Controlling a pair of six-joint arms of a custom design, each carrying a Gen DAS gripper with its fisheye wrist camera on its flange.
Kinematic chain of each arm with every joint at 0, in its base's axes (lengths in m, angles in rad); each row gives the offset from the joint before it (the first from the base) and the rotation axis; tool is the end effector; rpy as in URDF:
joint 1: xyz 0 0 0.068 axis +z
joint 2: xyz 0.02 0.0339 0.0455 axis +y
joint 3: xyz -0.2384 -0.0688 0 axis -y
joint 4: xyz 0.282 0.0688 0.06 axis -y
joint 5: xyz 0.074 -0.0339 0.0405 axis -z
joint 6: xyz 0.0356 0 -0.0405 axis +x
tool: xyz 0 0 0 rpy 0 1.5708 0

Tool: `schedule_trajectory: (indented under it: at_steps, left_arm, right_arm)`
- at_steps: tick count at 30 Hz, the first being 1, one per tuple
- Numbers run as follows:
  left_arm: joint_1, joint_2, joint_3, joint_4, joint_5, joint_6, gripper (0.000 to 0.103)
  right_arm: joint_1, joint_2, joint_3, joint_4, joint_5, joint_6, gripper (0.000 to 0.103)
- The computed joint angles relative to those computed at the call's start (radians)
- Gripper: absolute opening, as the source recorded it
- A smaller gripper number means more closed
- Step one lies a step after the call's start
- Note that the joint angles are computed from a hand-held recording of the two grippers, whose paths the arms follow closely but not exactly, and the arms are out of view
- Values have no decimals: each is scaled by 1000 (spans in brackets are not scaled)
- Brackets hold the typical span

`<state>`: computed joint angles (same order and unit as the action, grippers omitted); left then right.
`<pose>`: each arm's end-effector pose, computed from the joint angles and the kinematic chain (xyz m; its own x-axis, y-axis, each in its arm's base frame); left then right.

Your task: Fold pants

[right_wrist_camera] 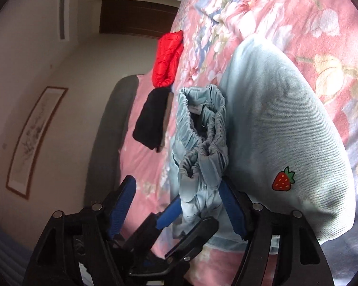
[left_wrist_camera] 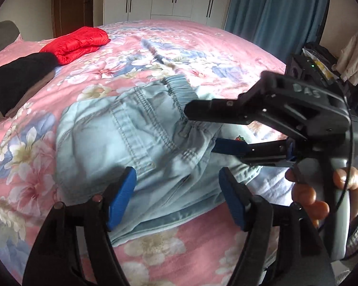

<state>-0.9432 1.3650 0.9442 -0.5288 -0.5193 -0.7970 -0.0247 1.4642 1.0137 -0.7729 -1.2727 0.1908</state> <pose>0.1988 -0.2440 0.2011 -0.7150 -0.0719 -0.6954 0.0310 0.9905 -0.1343 0.3041 0.0265 0.2024 -0.9832 0.0800 -0.1638 -0.1340 0.2918 0.9470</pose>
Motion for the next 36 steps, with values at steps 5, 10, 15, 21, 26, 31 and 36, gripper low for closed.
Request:
schedule_trajectory:
  at_steps: [5,10,15,21,26,31,36]
  left_arm:
    - [-60,-160,-107,-108,-74,-228,75]
    - [-34,-304,-215,-172,-88,-347,75]
    - [-7,-375,-279,-163,-63,-398,75]
    - [63,-432,-329,-77,43,-374,75]
    - [195,-530,-424,107,235,-330,81]
    - [355,-402,-385,279,443,-266,81]
    - [505,-207,-330,481,710,-244,79]
  right_arm:
    - [90,-79,14,-19,312,-25,49]
    - [101,-191,-52,77,394,-22,27]
    - [12,-295,-72,127,407,7,26]
    - [-41,-63,33,-84,515,-174,34]
    - [-120,-171,11,-86,554,-236,56]
    - [-86,-372,-74,10,567,-303,57]
    - [166,-442,-138,21,520,-400,48]
